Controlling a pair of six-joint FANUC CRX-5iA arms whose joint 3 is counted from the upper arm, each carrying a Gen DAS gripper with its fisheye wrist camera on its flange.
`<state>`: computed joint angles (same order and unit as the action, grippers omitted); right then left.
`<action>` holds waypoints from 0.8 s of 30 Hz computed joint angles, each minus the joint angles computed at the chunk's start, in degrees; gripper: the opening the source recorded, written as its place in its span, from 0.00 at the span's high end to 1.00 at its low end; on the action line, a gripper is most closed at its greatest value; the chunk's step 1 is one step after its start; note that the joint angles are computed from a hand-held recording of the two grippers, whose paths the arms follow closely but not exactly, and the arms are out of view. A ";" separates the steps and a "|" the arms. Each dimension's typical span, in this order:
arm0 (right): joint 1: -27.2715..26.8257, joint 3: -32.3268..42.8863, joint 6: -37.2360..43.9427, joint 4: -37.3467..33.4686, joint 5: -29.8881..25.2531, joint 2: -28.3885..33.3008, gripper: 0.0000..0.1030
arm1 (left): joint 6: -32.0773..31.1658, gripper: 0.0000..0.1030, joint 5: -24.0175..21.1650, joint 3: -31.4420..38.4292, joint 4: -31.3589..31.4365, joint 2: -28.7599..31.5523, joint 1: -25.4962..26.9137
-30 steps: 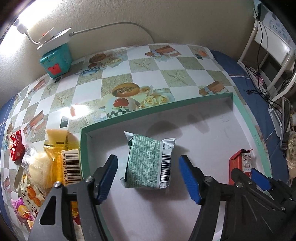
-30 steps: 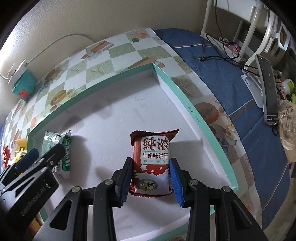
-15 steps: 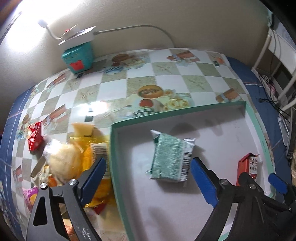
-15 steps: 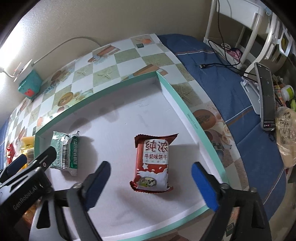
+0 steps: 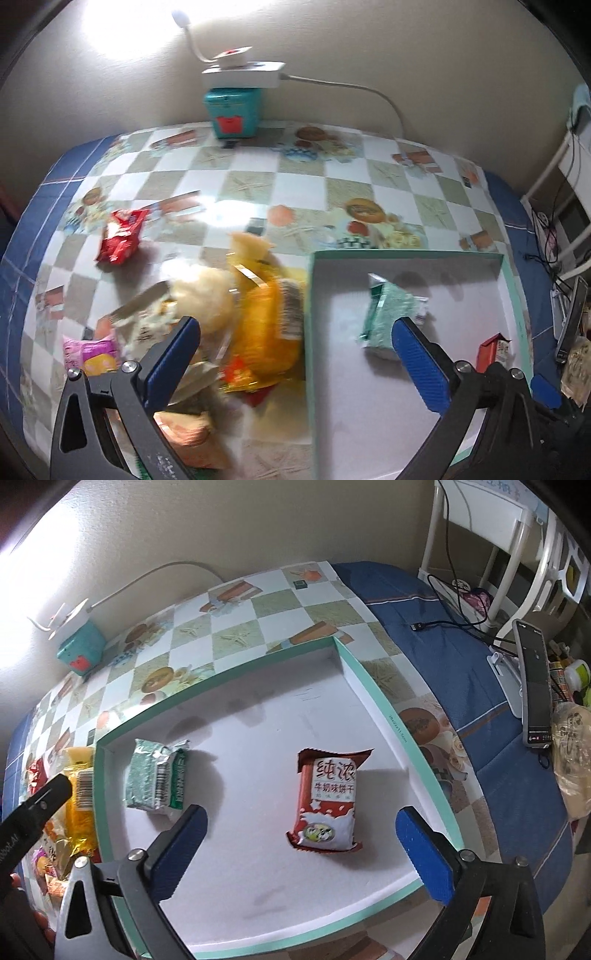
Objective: Organize snacks
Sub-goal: 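Open both grippers to drop the packs into the tray, then grasp the dark green box with the right gripper from the pile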
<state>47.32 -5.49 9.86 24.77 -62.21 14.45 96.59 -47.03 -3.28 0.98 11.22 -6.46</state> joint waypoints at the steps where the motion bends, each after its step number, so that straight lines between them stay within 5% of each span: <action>1: 0.19 0.11 -0.04 -0.06 0.06 -0.10 0.00 | -0.03 0.00 -0.27 -0.11 -0.50 -0.46 0.43; 18: 7.60 4.44 3.77 1.94 5.96 1.32 0.00 | -7.53 0.00 1.00 -12.52 6.71 -14.25 16.88; 24: 9.35 8.96 9.75 -3.46 8.97 4.55 0.00 | -8.55 0.00 0.65 -16.65 9.10 -16.89 21.16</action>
<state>56.67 3.47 19.61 21.31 -53.24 18.99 88.04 -46.38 -19.93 10.07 -5.67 14.71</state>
